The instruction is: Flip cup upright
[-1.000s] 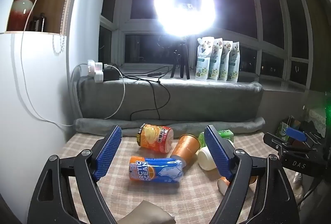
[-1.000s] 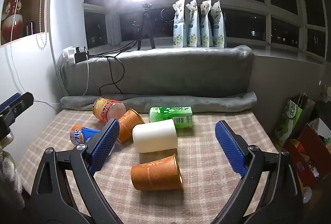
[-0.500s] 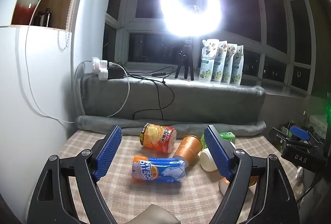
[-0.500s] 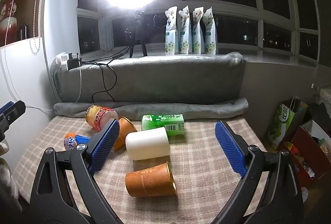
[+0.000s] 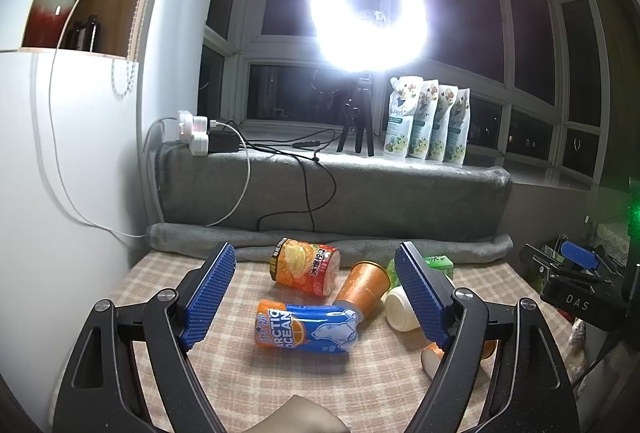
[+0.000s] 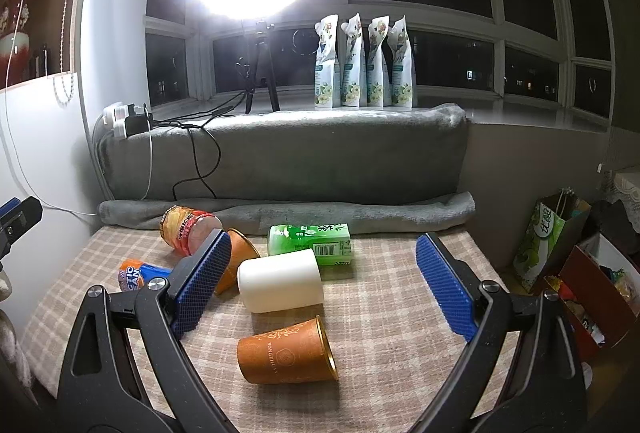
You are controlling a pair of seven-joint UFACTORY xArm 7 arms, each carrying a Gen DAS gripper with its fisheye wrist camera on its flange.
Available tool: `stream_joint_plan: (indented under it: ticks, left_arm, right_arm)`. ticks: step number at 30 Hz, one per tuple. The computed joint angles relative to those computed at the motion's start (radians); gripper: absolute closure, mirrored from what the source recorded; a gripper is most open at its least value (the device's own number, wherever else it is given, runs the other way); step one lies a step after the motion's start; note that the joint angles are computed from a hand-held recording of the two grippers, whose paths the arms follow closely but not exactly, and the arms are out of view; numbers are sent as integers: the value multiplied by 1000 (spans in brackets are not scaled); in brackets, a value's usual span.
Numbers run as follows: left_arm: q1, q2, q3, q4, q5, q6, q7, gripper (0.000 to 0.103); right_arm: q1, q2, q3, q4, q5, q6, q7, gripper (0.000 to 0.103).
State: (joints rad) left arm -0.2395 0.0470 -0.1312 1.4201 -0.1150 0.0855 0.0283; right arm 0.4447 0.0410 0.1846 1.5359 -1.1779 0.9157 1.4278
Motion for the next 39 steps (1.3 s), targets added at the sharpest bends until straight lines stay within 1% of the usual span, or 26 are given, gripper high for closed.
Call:
stream_joint_plan:
  ticks: [8, 17, 39]
  left_arm:
    - [-2, -2, 2, -2, 12, -2, -14, 21]
    - [0, -3, -1, 0, -6, 1, 2, 21]
    - [-5, -1, -2, 12, -11, 14, 6, 21]
  right_arm:
    - [3, 4, -1, 6, 2, 5, -3, 7]
    - [3, 5, -4, 12, 0, 10, -4, 7]
    - [2, 7, -5, 21, -4, 14, -8, 7]
